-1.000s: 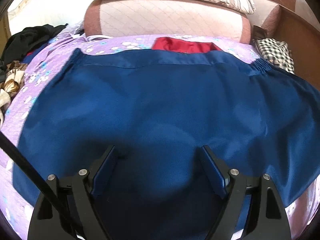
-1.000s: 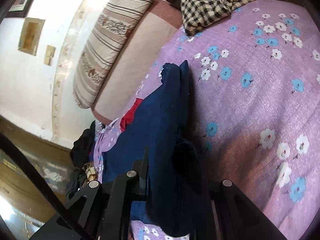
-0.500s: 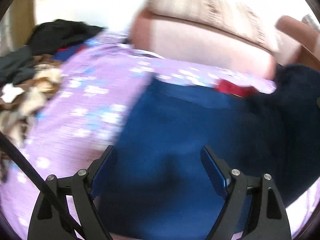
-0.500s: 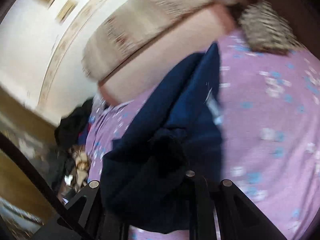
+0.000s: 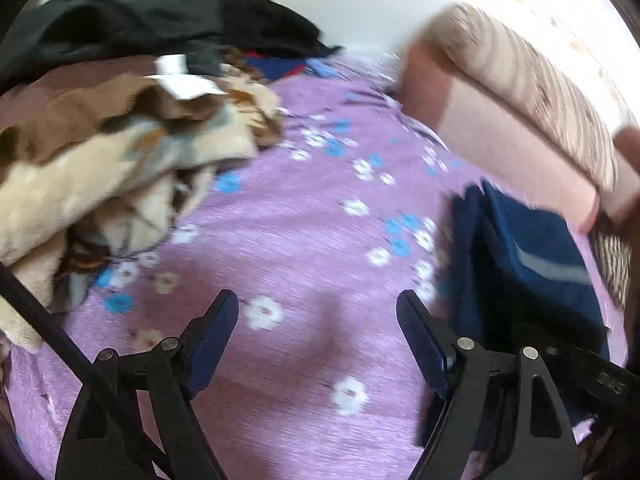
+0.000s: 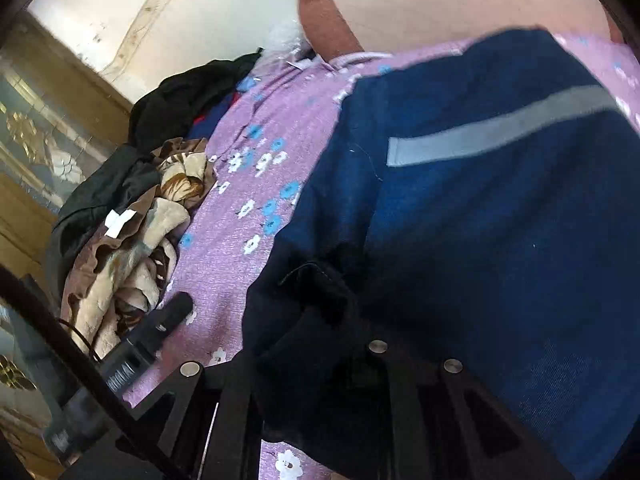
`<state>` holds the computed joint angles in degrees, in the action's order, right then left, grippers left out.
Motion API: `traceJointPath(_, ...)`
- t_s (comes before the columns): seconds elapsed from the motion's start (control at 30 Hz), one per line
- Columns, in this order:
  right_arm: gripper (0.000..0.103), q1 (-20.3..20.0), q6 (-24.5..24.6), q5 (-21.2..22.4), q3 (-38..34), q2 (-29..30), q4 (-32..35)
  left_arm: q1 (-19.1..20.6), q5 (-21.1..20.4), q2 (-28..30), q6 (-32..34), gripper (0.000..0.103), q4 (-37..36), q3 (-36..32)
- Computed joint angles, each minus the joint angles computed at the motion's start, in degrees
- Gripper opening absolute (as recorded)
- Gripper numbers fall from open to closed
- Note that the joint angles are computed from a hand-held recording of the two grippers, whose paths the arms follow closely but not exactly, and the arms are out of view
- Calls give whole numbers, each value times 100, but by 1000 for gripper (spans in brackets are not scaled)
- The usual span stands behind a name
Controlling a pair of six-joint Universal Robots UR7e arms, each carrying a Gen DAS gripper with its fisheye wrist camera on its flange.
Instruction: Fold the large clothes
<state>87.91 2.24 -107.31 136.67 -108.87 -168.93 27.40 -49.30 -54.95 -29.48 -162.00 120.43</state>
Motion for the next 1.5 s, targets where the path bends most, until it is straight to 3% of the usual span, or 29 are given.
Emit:
traceJointPath(0.17,16,527,-31,-455,-78,200,-178,15,7,-58,179,80,-110,-16)
traceJointPath(0.3,20,721,-475,-1208,1,807,-243,-57,66,9,252,80,-47,-72)
traceJointPath(0.33,24,782,-714,-1325,112,905,-649,-63,66,33,279,80,-60,-89)
traceJointPath(0.37,43,842,-833,-1358,161,938,-814,-69,53,47,297,80,-65,-100)
traceJointPath(0.4,70,887,-903,-1314,165,924,-740,-79,50,56,284,80,-66,-106)
traceJointPath(0.47,88,1040,-1075,-1033,169,825,-295,-78,9,70,259,80,-73,-124)
traceJointPath(0.53,87,1232,-1408,-877,257,642,211,-90,-11,74,247,80,-107,-127)
traceJointPath(0.57,81,1133,-1544,-444,322,321,625,-105,-31,67,274,80,-148,-112)
traceJointPath(0.63,60,745,-1527,756,411,-421,1824,-134,-109,47,368,80,-237,-80)
traceJointPath(0.67,47,382,-1650,1356,458,-870,2424,-147,-222,39,469,81,-306,-66)
traceJointPath(0.7,42,-87,-1893,1956,508,-1470,3024,-157,-345,39,537,81,-318,-72)
traceJointPath(0.77,42,-970,-2430,2731,554,-2575,3656,-235,-706,78,820,80,-443,-84)
traceJointPath(0.83,42,-2170,-2821,3517,436,-3662,4170,-381,-862,176,1088,80,-647,-86)
traceJointPath(0.9,38,-3370,-3054,3908,251,-4356,4242,-528,-1422,341,1589,80,-910,-138)
traceJointPath(0.93,33,-3757,-3287,3980,191,-4480,4193,-586,-1609,432,1736,81,-987,-162)
traceJointPath(0.97,25,-3960,-3406,3811,188,-4486,3919,-636,-1820,541,1890,81,-971,-211)
traceJointPath(1.03,19,-3788,-3521,3197,182,-4173,3608,-635,-2229,777,2126,81,-672,-376)
traceJointPath(1.07,19,-3581,-3568,2866,235,-4000,3496,-646,-2098,958,2115,81,-333,-502)
traceJointPath(1.13,19,-2847,-3645,1700,418,-3478,2906,-640,-1651,1190,1998,80,249,-679)
traceJointPath(1.2,19,-2394,-3896,787,650,-3022,2313,-661,-1379,1306,2146,83,309,-663)
traceJointPath(1.27,19,-2418,-4084,700,722,-2979,2162,-693,-1401,1246,2226,83,369,-650)
traceJointPath(1.33,20,-2329,-3787,660,343,-2885,2839,-656,-1666,1110,2182,83,370,-690)
traceJointPath(1.37,21,-2491,-3728,982,134,-2919,3274,-600,-1951,1009,2256,83,106,-717)
traceJointPath(1.43,21,-2845,-3694,1785,-297,-3004,3677,-586,-2016,1015,2324,83,-53,-940)
traceJointPath(1.5,33,-2571,-3459,1628,-594,-2634,3121,-502,-2013,1298,2362,83,220,-1623)
